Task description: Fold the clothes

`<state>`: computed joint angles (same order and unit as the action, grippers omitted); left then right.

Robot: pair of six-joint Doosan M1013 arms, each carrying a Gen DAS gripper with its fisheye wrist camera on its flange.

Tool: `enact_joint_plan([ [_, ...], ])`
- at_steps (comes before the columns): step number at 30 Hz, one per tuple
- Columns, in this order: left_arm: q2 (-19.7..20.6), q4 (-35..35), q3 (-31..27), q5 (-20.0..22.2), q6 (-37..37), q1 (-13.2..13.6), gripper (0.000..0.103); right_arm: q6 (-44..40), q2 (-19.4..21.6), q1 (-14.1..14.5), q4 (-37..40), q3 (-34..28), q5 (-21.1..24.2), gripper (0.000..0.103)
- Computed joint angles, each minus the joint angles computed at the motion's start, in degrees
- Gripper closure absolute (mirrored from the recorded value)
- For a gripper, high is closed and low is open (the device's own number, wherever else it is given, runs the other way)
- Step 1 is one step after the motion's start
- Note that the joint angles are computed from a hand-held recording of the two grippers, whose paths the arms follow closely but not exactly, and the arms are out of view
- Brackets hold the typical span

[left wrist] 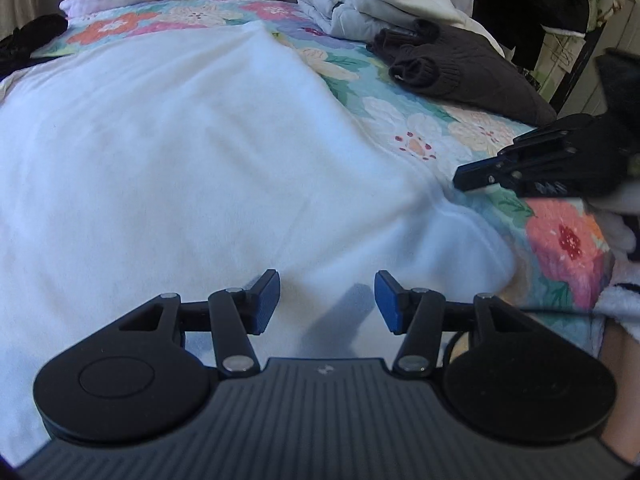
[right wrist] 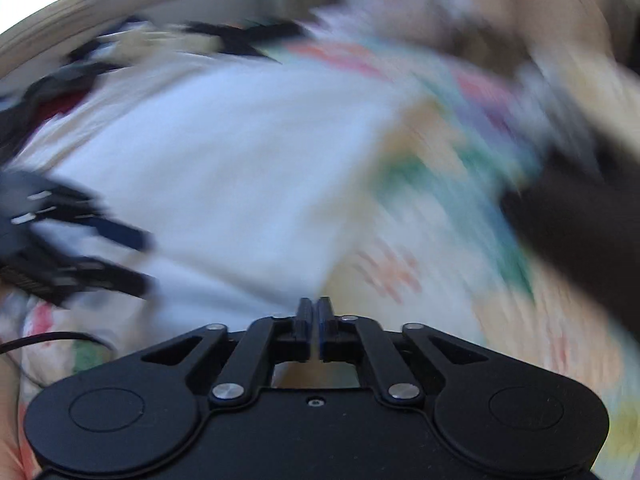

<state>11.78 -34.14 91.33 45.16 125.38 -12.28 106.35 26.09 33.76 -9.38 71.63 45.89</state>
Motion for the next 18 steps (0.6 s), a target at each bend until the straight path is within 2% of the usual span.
enact_joint_plan([
  [1,-0.31,1.08,0.21,-0.64,-0.41,-0.1,0.051,2.16,0.28,-0.4,-0.94,-0.15,1.61,0.101],
  [2,-0.82,2.58,0.57,-1.61,-1.51,-0.15,0.051,3.92,0.14,-0.94,-0.25,0.22,1.29,0.101],
  [4,-1.99,5.77,1.35,-3.63,-4.56,-0.02,0.051,5.81,-0.95,-2.07,4.12,1.95,-3.26,0.097],
  [6,-3.84,9.13,2.61,-5.34,-8.55,0.56,0.051,4.64,-1.59,-1.52,4.28,2.67,-7.94,0.092],
  [9,-7.8,20.47,5.2,-8.28,-20.33,1.4,0.051,-3.25,-1.21,0.64,2.92,1.88,-13.04,0.091],
  [11,-10.25,31.12,5.92,-6.78,-33.14,2.37,0.051,-14.54,-0.44,1.24,11.65,0.14,-13.81,0.09],
  [13,-12.67,41.82,6.16,-3.38,-44.34,3.45,0.051,-27.67,0.93,1.5,24.5,-3.1,-11.13,0.086],
  [15,-15.69,52.28,7.11,-1.04,-52.92,4.44,0.051,-37.82,3.09,1.66,34.43,-8.11,-6.02,0.079],
  [18,-19.79,64.79,8.25,5.93,-62.69,5.54,0.051,-46.0,7.59,2.07,44.13,-17.72,1.87,0.07],
])
